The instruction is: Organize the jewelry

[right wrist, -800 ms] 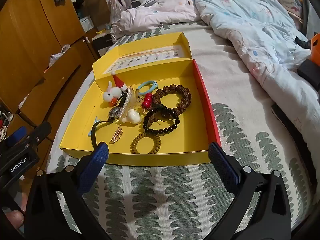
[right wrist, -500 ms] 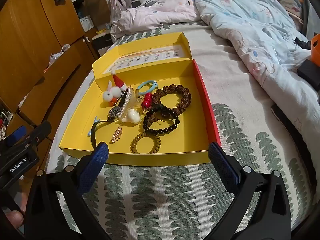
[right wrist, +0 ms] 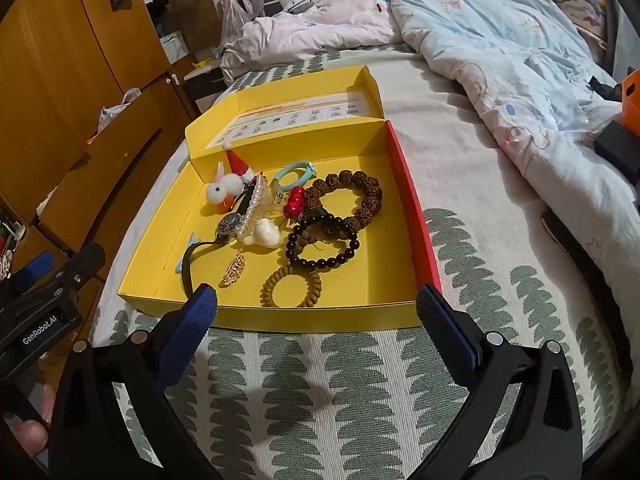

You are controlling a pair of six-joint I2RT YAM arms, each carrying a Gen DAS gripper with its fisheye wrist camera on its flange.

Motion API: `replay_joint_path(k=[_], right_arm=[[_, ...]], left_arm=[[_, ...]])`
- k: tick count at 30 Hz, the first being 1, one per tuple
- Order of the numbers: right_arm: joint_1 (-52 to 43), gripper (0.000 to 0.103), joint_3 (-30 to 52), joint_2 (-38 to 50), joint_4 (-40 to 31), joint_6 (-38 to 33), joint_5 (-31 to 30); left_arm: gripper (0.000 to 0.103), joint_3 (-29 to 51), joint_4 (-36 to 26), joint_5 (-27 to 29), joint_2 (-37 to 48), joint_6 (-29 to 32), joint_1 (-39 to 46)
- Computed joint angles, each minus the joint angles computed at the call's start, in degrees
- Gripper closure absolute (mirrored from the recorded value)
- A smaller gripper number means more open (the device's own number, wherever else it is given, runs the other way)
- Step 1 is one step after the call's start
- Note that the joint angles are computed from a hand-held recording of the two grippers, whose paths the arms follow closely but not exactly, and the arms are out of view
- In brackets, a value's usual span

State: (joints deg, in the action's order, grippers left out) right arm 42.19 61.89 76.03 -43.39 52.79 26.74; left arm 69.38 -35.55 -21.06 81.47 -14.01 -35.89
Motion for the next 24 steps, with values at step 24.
replay_joint_path(k=[24], right_arm=[[-0.1, 0.003, 0.6, 0.0, -0.7, 0.1, 0.8]], left_arm=[[0.006, 1.3, -1.5, 0.0, 1.5, -0.5, -0.4]])
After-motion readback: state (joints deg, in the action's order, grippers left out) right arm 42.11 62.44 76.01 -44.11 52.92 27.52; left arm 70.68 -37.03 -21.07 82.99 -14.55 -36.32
